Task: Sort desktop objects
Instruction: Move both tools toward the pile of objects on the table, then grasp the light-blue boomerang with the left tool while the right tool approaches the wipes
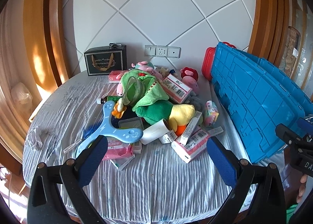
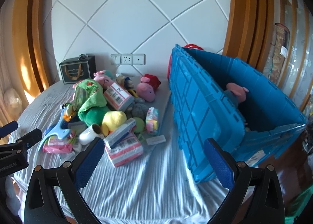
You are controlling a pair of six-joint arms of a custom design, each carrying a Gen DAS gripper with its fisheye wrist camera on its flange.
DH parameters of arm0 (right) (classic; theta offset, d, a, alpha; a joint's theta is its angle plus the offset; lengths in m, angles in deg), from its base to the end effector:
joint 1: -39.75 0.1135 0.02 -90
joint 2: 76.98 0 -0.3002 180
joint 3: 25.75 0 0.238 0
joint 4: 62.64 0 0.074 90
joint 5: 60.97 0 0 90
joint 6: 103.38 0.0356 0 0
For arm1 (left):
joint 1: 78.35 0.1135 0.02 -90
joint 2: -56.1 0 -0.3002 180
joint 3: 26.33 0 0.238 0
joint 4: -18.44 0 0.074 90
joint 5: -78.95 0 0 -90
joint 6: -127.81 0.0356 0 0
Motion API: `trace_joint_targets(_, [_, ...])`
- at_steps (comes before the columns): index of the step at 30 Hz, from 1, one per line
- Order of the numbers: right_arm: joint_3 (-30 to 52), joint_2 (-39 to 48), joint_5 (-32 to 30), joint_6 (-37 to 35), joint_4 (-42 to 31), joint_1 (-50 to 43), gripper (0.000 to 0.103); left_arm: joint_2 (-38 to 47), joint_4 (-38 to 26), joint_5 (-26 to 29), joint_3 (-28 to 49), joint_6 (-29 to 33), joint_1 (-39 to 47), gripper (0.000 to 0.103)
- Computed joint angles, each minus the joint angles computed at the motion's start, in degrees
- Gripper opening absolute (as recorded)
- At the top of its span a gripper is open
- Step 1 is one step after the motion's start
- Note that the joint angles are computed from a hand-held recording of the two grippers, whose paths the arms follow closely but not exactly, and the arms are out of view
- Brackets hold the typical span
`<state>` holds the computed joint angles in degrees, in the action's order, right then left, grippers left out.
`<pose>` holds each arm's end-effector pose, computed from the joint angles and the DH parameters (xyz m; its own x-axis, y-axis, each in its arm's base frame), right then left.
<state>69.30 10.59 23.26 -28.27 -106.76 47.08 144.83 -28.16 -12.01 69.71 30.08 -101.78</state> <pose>0.3279 0.0458 0.3791 -0.5189 -0.3245 -0.7909 -0.3521 0.9242 -0.1482 0.3069 -0.1324 0.3745 -0.6276 0.1254 -0.7683 0.3040 0.9481 -0.0936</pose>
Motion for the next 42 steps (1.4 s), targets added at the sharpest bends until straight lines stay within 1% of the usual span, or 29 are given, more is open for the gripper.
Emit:
trace_joint_targets(6, [0.8,4.2,-0.8,-1.7,-0.1,1.6,0.103,1.8,3.4,-1.3,-2.5,-1.9,3.3,0.103])
trace_joint_targets(12, [4.7,12.8,-2.8,-4.5,-1.0,2.5,0.103,5.9,4.3,-6.0,-3.7,-3.6,7.2,0.103])
trace_joint_targets(17, [13.0,24.1,-5.5,-5.4,-4.9,3.0,0.103,10.3,4.5,-9.9,-5.2,-3.4,9.4,0.103])
trace_joint_targets(19, [18.0,29.5,-6.1,-6.9,-7.7,3.1,0.103,13.1,3.7,-11.2,-4.9,-4.3,9.6,0.103])
trace_joint_targets(20, [22.8,33.4,-11.6,-17.5,-11.8,2.2,0.103,14.1,3.8,-11.2,-5.0,-4.6,9.7,0.103])
trace_joint_targets(22, [27.8,38.2,-10.8,-18.9,-14.5,2.8,0.103,16.9,3.0,-11.9,-4.0,-6.1,9.6,0.103])
trace_joint_targets(25, [33.7,43.7,-9.4,-19.7,-17.2,3.5,0.103,19.6,3.5,-12.3,-3.2,-7.8,9.4,0.103])
trace_joint_targets(28, [37.0,46.6,-7.9,-20.2,-19.3,4.3,0.103,23.0,3.3,-12.9,-0.4,-8.0,9.9,0.103])
trace_joint_targets(30, [38.1,47.6,-7.6,-21.1,-20.3,4.7,0.103,25.7,2.6,-12.0,2.4,-8.2,10.8,0.103])
trace_joint_targets(34, [38.7,48.5,-6.1,-21.0,-19.7,5.4,0.103,29.9,0.9,-11.5,8.2,-6.7,12.0,0.103])
trace_joint_targets(37, [38.3,48.3,-4.6,-18.9,-19.3,6.0,0.103,30.9,1.2,-9.8,11.2,-4.3,13.9,0.103])
trace_joint_targets(39, [36.1,46.5,-4.0,-17.3,-18.1,6.2,0.103,32.3,0.7,-9.4,14.2,-1.8,15.5,0.103])
trace_joint_targets(42, [34.5,44.9,-3.6,-14.7,-17.5,7.1,0.103,36.6,-3.1,-5.2,22.0,1.7,18.5,0.103])
